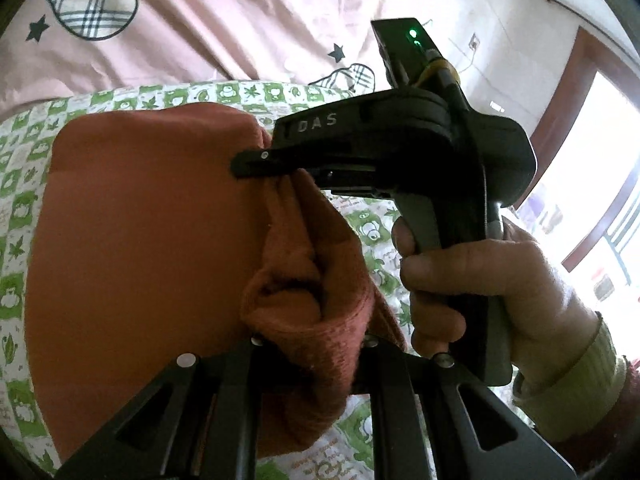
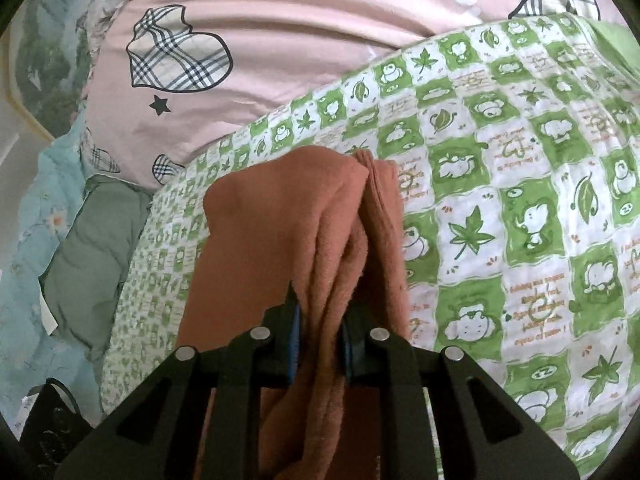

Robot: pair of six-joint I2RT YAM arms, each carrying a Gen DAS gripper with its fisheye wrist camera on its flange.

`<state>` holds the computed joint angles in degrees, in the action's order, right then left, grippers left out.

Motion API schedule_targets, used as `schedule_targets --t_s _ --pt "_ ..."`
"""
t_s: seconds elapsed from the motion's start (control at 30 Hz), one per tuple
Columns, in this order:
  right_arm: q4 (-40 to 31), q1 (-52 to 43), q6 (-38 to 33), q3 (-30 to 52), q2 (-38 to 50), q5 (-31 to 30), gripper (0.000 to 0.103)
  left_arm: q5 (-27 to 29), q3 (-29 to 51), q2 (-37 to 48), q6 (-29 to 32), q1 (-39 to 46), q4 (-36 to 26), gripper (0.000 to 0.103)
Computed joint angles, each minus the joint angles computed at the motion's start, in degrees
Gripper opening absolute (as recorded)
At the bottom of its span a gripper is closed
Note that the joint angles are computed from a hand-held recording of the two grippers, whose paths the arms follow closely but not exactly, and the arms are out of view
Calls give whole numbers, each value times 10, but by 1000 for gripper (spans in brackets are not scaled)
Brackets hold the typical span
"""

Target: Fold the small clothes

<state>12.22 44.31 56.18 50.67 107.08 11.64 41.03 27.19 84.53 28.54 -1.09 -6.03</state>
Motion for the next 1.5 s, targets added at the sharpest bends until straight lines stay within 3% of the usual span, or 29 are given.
schedule_targets --t_s 0.2,0.27,0.3,0.37,0.43,0.57,0.67,0.87,1.1,1.17,1.2,1.27,1.37,1.5 --pt "-11 4 15 -3 11 15 18 -6 10 23 8 -5 -12 15" --pt "-27 15 21 -5 2 28 22 13 28 23 40 19 -63 31" --pt "-44 20 28 -2 -6 36 27 26 41 28 61 34 -92 36" --pt "-70 32 44 -1 -23 49 41 45 48 12 107 78 -147 60" --pt "-75 50 49 -12 -45 71 69 64 63 -2 168 143 -210 72" --pt "-100 92 63 -22 -74 124 79 81 133 44 256 261 -293 83" --pt "-124 107 86 -27 -73 158 88 64 198 121 239 296 -281 84" --pt "-45 81 95 -56 -40 86 89 39 371 318 141 278 -327 84" --pt "39 47 84 -60 6 12 87 59 438 411 84 218 -332 80" --pt "59 42 87 -61 13 -7 63 63 443 418 79 205 -326 56" --pt "78 36 94 -62 23 -31 41 63 438 417 68 203 -313 50" --pt "93 39 113 -57 36 -40 35 75 431 408 70 211 -311 31" --pt "28 73 112 -12 31 6 30 92 416 374 107 241 -343 27" --pt "21 114 103 51 54 19 28 93 407 322 202 321 -413 27"
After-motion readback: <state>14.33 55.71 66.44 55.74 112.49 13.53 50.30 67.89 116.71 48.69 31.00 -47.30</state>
